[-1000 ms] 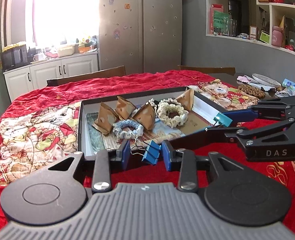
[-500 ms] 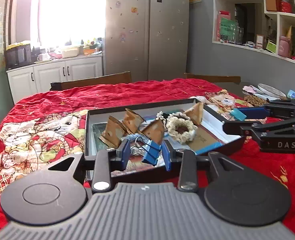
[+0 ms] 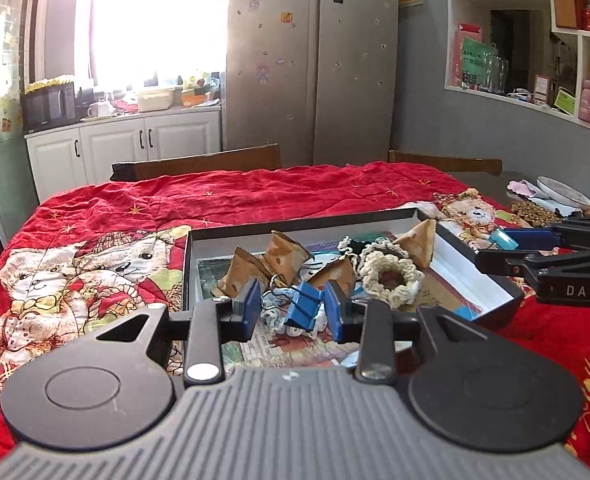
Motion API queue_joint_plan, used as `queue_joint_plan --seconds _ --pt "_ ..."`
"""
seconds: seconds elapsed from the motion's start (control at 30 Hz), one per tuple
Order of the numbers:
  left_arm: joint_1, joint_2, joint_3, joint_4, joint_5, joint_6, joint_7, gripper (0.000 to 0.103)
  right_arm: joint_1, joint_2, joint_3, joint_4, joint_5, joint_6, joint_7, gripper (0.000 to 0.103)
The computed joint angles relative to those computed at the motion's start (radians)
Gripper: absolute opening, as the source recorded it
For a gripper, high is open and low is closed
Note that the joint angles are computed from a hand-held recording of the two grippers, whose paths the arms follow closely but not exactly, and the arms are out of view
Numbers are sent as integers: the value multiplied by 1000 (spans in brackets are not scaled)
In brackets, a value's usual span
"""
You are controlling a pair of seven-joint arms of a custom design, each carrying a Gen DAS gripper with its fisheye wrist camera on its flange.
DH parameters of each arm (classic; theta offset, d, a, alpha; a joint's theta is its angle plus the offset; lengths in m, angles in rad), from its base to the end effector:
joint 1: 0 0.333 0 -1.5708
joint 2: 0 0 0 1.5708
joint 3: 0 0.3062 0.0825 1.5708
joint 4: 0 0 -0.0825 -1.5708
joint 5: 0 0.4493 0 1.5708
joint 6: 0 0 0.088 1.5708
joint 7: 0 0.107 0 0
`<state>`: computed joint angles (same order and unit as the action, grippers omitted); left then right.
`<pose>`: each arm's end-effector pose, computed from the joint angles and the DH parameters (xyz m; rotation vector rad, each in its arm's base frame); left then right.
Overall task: Organize objects
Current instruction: 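Carry both blue binder clips into the box with both tools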
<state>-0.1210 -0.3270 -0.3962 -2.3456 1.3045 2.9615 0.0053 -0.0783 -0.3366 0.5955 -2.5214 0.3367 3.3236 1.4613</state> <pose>0.4356 -0.3312 0.4709 -1.4231 1.7478 -1.0825 0.4724 0.2400 0.4636 -1.7488 1.2306 -0.7727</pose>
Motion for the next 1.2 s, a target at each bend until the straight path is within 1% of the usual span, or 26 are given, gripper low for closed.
queue_joint_plan --seconds 0.13,0.2,0.37,0.53,0.67,0.73,0.8,0.83,0.93,1.07,1.2 --pt "-1 28 2 17 4 -19 2 38 -40 34 22 27 -5 -15 12 46" --pt "-7 44 7 26 2 -33 7 38 -73 50 46 40 -14 -20 24 46" --pt "-27 86 26 48 -5 -68 21 38 -178 86 128 70 -60 -38 74 46" --pt "-48 120 47 63 -7 -93 29 38 -314 110 244 95 -133 -53 145 46" --pt "-62 134 59 67 -5 -112 35 38 -363 129 280 107 -190 -61 192 46" --pt "-68 139 64 67 -4 -116 36 38 -402 136 314 114 -221 -62 220 46" --pt "-71 144 69 68 -3 -117 37 38 -422 142 329 119 -249 -65 243 46" --pt "-73 147 70 69 -3 -119 38 38 -445 145 349 122 -265 -65 257 46" --pt "-79 153 75 71 -8 -125 44 38 -481 153 378 129 -308 -67 294 46" --pt "-82 162 81 74 -12 -128 45 38 -507 166 397 138 -366 -73 335 46" --pt "-84 168 86 78 -15 -128 48 38 -557 171 439 146 -417 -76 378 46"
